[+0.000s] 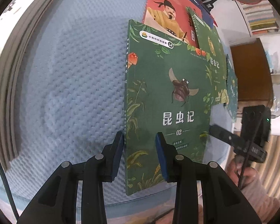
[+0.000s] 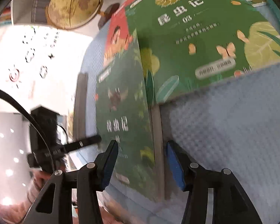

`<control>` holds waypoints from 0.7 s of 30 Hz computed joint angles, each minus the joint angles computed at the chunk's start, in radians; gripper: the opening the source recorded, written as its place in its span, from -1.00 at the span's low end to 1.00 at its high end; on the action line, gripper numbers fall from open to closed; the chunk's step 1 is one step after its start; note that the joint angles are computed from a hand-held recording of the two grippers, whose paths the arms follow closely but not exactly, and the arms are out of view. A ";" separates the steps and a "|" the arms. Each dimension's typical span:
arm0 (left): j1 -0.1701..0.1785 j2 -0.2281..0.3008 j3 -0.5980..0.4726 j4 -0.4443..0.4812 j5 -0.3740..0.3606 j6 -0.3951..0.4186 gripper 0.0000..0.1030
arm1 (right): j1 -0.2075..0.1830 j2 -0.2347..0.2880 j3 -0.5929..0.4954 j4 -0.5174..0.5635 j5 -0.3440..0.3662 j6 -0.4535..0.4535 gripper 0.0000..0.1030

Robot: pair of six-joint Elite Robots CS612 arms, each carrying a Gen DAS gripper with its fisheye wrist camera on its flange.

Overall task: Organize books
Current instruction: 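Close the right tool on the edge of the beetle-cover book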

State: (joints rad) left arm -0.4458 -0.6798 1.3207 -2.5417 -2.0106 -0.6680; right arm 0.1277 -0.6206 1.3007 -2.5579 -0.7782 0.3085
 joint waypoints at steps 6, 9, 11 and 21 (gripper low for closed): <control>0.011 0.008 -0.005 -0.009 -0.054 -0.036 -0.41 | 0.001 0.001 -0.018 0.042 0.007 -0.035 -0.11; -0.014 -0.022 0.022 0.060 -0.021 0.056 -0.41 | 0.006 -0.036 0.022 0.155 0.013 -0.147 -0.12; -0.021 -0.036 0.063 0.019 -0.030 0.041 -0.42 | 0.004 -0.041 0.039 0.142 0.022 -0.111 -0.21; -0.006 0.010 0.006 -0.034 -0.077 0.007 -0.67 | 0.013 -0.031 0.012 0.170 0.014 -0.110 -0.51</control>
